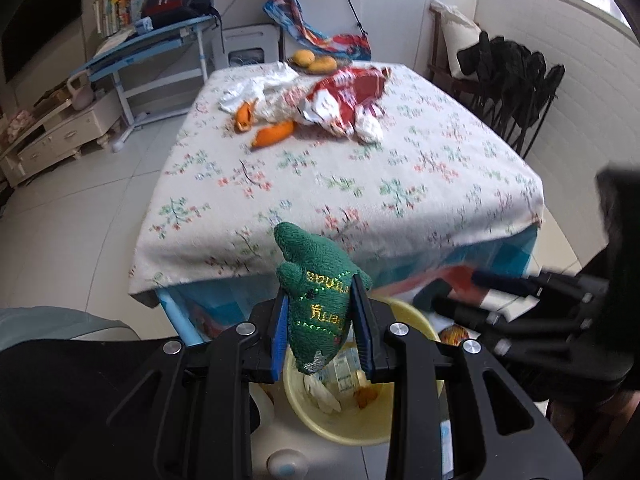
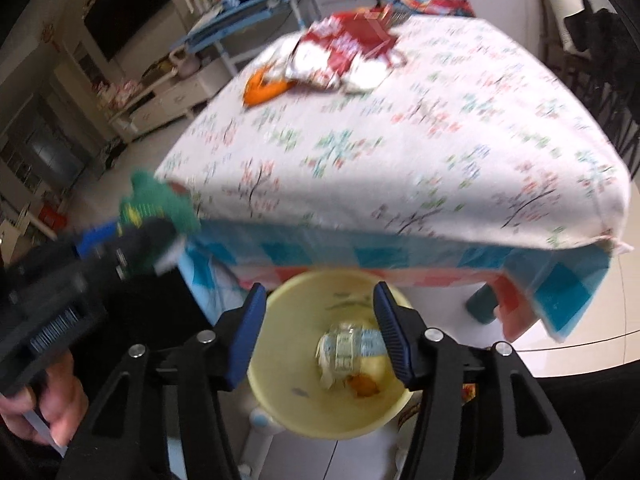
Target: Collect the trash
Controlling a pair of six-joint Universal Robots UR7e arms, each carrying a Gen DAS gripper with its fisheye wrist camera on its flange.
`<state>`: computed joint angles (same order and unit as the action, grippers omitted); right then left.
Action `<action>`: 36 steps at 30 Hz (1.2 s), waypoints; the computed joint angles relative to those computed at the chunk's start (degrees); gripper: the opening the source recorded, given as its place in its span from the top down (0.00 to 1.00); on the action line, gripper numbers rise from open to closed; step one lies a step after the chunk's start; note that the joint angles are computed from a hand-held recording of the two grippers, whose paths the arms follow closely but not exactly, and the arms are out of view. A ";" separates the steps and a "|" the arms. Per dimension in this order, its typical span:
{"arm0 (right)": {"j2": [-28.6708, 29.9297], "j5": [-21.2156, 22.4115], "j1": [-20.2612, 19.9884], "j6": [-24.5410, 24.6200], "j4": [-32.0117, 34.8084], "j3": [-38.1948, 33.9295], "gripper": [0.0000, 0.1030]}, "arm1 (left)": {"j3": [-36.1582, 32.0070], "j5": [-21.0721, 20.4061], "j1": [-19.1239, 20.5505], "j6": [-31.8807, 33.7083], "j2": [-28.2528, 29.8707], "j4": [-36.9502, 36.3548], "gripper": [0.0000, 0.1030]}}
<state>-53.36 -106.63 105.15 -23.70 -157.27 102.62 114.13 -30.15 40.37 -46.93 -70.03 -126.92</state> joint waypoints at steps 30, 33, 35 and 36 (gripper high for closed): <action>1.04 -15.16 5.89 -5.53 -24.40 0.41 0.12 | -1.76 1.68 0.13 -12.82 1.22 11.81 0.38; 0.56 -14.56 6.83 -5.14 -23.91 0.04 0.10 | -1.83 3.81 0.38 -18.77 0.10 14.95 0.36; 0.21 -13.74 7.57 -4.69 -23.19 -0.38 0.09 | -2.00 4.33 0.65 -21.55 -0.39 16.75 0.35; 0.25 -13.64 7.91 -4.56 -22.90 -0.57 0.09 | -2.21 4.56 0.84 -23.29 -0.60 18.06 0.35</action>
<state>-53.11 -120.27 113.06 -28.25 -180.18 102.05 111.92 -25.59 41.21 -70.22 -70.63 -108.86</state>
